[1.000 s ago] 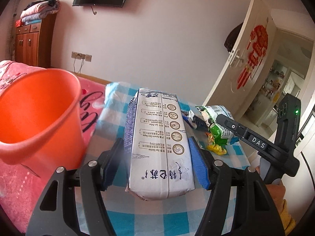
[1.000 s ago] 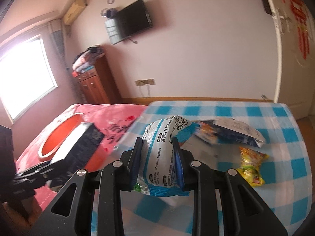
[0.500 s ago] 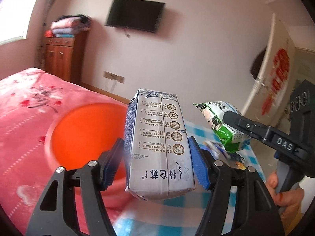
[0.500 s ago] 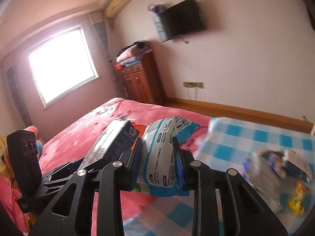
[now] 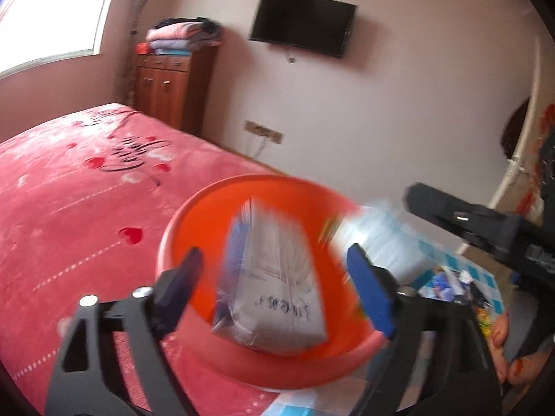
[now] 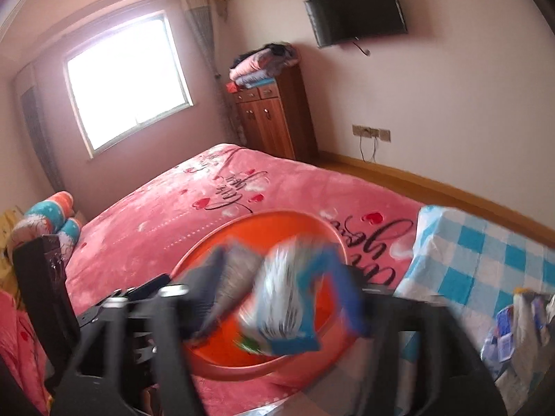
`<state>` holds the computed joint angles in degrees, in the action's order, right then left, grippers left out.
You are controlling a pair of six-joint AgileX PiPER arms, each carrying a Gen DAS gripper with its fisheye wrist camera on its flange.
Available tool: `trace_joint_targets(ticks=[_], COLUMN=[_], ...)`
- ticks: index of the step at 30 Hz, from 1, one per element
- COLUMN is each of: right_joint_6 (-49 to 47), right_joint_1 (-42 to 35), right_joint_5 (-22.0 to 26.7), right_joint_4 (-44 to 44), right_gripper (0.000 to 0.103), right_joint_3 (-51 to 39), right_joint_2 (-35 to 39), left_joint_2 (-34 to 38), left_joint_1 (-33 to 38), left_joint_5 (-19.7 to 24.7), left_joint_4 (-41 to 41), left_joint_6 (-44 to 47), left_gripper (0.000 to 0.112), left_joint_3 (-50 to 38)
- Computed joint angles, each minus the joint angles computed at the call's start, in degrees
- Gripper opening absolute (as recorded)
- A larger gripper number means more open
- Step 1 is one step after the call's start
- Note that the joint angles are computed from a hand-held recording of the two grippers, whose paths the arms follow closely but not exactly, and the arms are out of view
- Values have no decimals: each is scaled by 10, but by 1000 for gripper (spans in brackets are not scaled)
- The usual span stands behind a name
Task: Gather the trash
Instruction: 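Open both tools over the orange bucket to drop the carton and milk bag, then move both tools back toward the remaining trash on the table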
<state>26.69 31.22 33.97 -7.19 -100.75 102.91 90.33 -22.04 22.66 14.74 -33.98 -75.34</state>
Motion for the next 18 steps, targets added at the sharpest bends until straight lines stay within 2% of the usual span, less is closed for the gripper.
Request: trace_joint_targets(ticks=[2, 3, 5, 10, 16, 18], right_joint_6=[8, 38, 110, 246, 356, 393], right_joint_1=[-11, -13, -11, -8, 0, 8], right_joint_5=[-39, -56, -67, -56, -57, -47], right_joint_4=[19, -4, -73, -212, -321, -364], right_gripper=[86, 91, 92, 94, 94, 94], right_joint_3=[48, 77, 114, 188, 279, 303], right_joint_2=[-24, -42, -68, -120, -180, -197], left_joint_2=[0, -1, -7, -18, -31, -34], left_joint_1=[-4, -3, -10, -30, -71, -82], left_joint_5=[5, 4, 0, -3, 6, 7], left_joint_4=[45, 42, 93, 126, 216, 215], left_joint_6=[-45, -39, -79, -101, -179, -177], left_gripper=[89, 91, 95, 96, 97, 97], left_joint_3=[9, 12, 23, 31, 34, 33])
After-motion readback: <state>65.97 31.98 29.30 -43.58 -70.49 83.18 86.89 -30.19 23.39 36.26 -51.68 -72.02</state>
